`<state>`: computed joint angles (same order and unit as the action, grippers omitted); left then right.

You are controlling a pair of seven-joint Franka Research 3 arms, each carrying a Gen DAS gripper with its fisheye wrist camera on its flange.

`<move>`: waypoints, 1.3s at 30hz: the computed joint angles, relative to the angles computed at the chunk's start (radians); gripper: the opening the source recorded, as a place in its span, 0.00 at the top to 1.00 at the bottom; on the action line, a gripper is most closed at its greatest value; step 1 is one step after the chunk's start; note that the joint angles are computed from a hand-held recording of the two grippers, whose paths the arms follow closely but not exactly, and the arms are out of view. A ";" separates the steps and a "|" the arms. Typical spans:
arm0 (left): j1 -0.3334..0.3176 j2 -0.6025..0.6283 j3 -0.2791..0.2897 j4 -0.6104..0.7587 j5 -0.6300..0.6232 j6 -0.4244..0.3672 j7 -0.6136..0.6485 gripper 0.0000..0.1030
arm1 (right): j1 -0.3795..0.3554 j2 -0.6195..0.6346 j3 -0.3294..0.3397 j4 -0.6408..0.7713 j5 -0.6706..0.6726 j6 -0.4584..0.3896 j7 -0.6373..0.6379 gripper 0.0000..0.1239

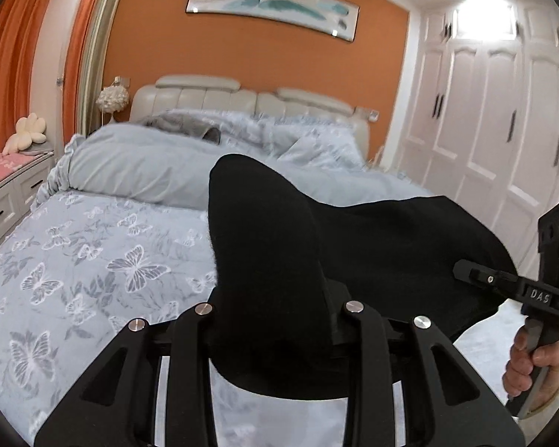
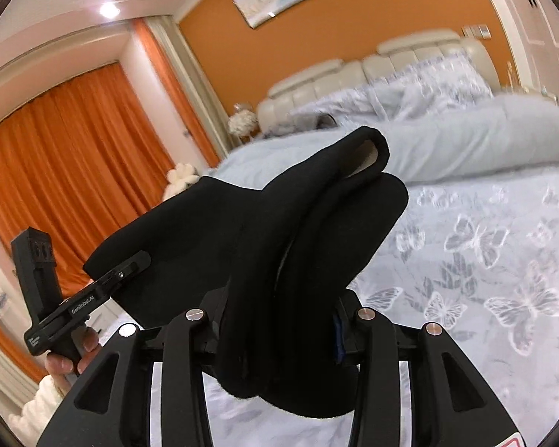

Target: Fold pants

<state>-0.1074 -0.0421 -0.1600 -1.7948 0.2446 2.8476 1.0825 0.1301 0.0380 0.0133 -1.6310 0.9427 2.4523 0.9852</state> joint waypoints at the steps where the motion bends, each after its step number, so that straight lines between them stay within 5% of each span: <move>1: 0.003 0.030 0.001 0.009 0.009 0.004 -0.009 0.71 | 0.046 0.048 -0.043 0.016 0.003 0.013 0.003 0.70; 3: 0.007 0.132 0.008 0.035 0.038 0.009 -0.043 0.71 | 0.098 0.125 -0.099 0.043 0.013 0.012 0.009 0.69; 7: 0.010 0.273 0.010 0.029 0.030 -0.032 -0.061 0.70 | 0.099 0.309 -0.098 0.081 -0.117 -0.018 0.138 0.60; 10: -0.039 0.268 0.091 -0.080 0.194 0.080 -0.240 0.52 | -0.007 0.307 0.002 0.002 0.095 0.014 -0.007 0.49; 12: -0.009 0.237 0.074 -0.098 0.147 0.068 -0.252 0.34 | -0.012 0.282 -0.013 -0.018 0.060 0.018 0.093 0.39; 15: -0.067 0.157 0.134 -0.105 0.409 -0.054 -0.422 0.32 | 0.028 0.168 -0.056 -0.127 -0.066 0.096 0.200 0.38; 17: -0.088 0.081 0.118 -0.117 0.584 -0.224 -0.498 0.17 | 0.091 0.074 -0.109 -0.220 -0.266 0.170 0.341 0.38; 19: -0.080 -0.011 0.082 -0.173 0.646 -0.292 -0.517 0.12 | 0.118 -0.057 -0.128 -0.331 -0.523 0.208 0.511 0.38; 22: -0.064 -0.191 0.037 -0.298 0.617 -0.331 -0.467 0.11 | 0.105 -0.223 -0.106 -0.457 -0.718 0.229 0.642 0.37; 24: -0.065 -0.284 0.014 -0.351 0.559 -0.375 -0.427 0.10 | 0.063 -0.339 -0.060 -0.533 -0.736 0.217 0.674 0.36; 27: -0.082 -0.421 0.001 -0.438 0.435 -0.417 -0.367 0.07 | 0.108 -0.484 -0.075 -0.650 -0.802 0.237 0.749 0.36; 29: -0.076 -0.504 -0.030 -0.488 0.387 -0.468 -0.375 0.05 | 0.088 -0.547 -0.034 -0.704 -0.801 0.250 0.698 0.43; 31: -0.054 -0.552 -0.064 -0.525 0.360 -0.491 -0.401 0.05 | 0.117 -0.542 -0.032 -0.693 -0.851 0.221 0.670 1.00; 34: -0.026 -0.606 -0.090 -0.583 0.319 -0.493 -0.456 0.05 | 0.112 -0.484 -0.003 -0.637 -0.766 0.161 0.594 1.00; 39: -0.004 -0.585 -0.118 -0.616 0.310 -0.449 -0.493 0.05 | 0.148 -0.296 -0.006 -0.478 -0.898 0.156 0.686 1.00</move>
<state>-0.1116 -0.6275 -0.2784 -2.4105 0.5550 2.3988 0.5896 0.2783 -0.2575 0.0076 -2.1091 0.0450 2.6087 1.6710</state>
